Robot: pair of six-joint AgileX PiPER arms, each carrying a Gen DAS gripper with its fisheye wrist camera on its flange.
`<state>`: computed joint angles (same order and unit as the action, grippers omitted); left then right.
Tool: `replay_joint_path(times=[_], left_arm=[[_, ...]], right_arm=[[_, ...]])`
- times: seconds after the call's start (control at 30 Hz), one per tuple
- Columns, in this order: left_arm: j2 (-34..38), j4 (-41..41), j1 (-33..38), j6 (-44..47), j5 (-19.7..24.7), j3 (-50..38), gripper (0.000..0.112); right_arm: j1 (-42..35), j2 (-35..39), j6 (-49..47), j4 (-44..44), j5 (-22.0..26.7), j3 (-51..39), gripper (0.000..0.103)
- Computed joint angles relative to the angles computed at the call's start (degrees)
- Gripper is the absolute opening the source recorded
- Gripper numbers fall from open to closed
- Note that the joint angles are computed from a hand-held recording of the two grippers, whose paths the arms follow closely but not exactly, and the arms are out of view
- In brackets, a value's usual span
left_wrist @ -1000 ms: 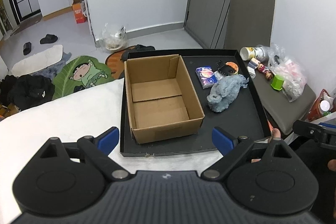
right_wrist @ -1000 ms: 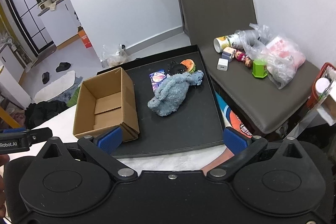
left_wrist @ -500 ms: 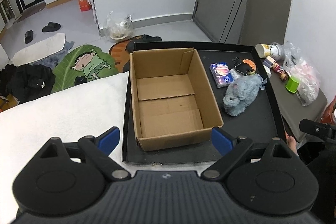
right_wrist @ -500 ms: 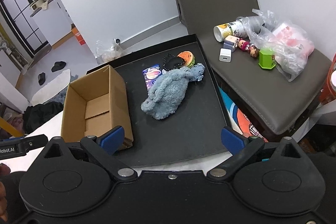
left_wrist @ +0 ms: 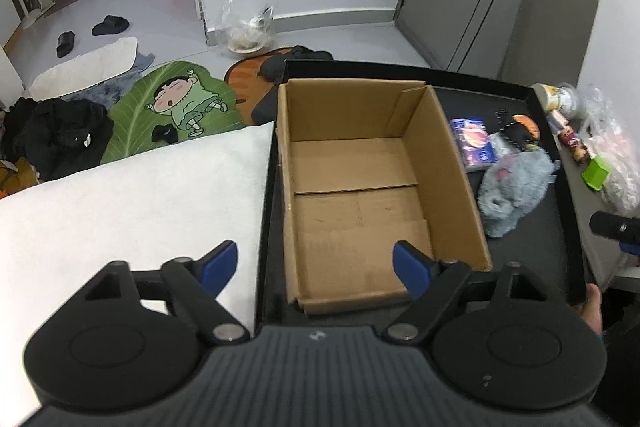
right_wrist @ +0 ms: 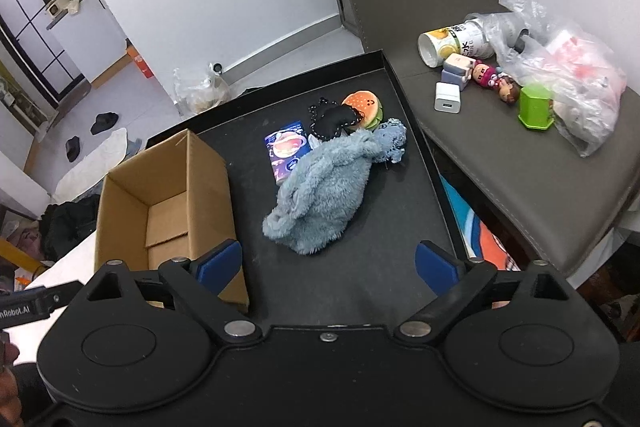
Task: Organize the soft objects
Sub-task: 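Reach the right gripper down to the grey-blue plush and grasp it while the left gripper pinches the box wall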
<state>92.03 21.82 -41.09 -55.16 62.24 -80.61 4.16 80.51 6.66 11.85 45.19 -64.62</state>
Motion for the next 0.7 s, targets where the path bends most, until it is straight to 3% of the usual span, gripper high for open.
replay_joint_path(times=[0.2,0.4,0.7], left_arm=[[3.2,-2.4,3.5,4.0,-2.3,0.4,0.069],[5.2,-3.8,5.7,5.1,-4.7,2.3,0.064],[7.0,-5.6,8.2,5.2,-6.7,3.0,0.045]], right_arm=[[0.5,6.3,0.9,0.4,-2.2,-3.0,0.087],[1.6,12.0,2.6,-0.4,-3.6,-6.3,0.087],[3.2,20.7,5.7,-2.6,-4.3,-12.3,0.087]])
